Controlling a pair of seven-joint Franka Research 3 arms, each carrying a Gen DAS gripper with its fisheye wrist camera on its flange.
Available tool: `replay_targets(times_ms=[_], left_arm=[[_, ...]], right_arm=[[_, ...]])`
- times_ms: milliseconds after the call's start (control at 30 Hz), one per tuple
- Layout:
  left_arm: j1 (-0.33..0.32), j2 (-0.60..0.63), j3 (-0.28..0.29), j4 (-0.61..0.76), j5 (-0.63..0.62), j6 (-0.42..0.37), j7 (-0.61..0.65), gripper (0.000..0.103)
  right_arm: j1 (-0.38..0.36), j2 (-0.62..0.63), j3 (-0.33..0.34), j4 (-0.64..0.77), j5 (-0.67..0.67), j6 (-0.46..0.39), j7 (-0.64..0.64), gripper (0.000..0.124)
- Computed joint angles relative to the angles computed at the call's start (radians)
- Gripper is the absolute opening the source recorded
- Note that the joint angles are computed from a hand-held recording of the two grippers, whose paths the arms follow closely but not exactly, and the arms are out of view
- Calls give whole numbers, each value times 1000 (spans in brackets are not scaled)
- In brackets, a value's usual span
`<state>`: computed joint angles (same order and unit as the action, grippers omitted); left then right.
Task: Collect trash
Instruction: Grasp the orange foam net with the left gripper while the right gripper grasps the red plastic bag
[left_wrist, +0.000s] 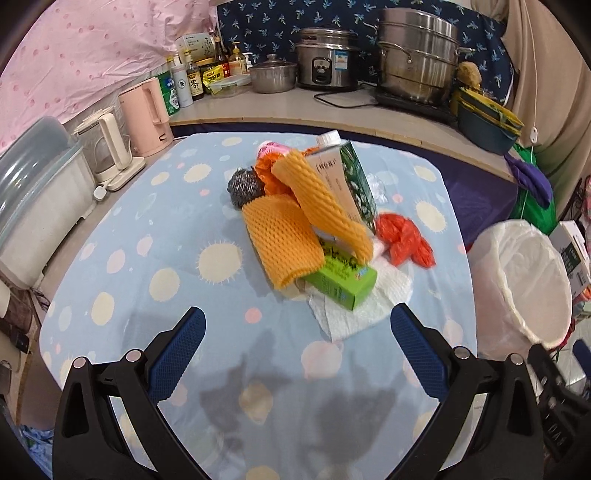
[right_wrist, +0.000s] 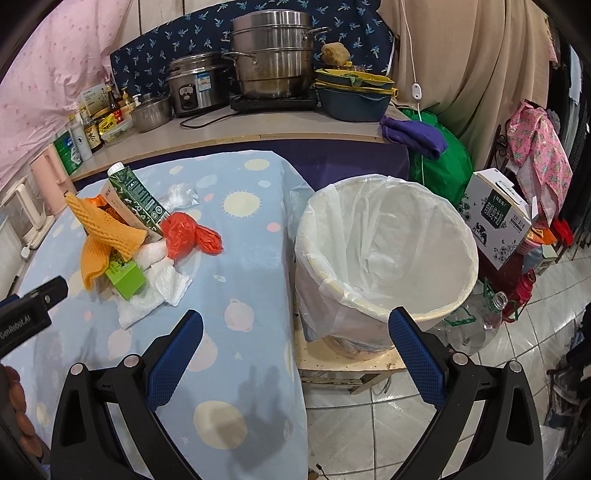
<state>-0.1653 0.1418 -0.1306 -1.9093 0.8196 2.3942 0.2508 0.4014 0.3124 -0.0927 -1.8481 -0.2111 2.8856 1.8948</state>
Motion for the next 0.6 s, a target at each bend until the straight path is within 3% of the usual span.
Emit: replay_targets(times_ms=[467,533,600], left_arm=[[23,211,78,258,-56,31,59,95],[29,227,84,274,-72,44,75,90],[46,234,79,274,-112,74,109,70]], right_arm=[[29,107,2,138,16,-44,-13,96],[30,123,5,157,26,-42,-25,96],[23,148,21,189,52,-47,-50,96]])
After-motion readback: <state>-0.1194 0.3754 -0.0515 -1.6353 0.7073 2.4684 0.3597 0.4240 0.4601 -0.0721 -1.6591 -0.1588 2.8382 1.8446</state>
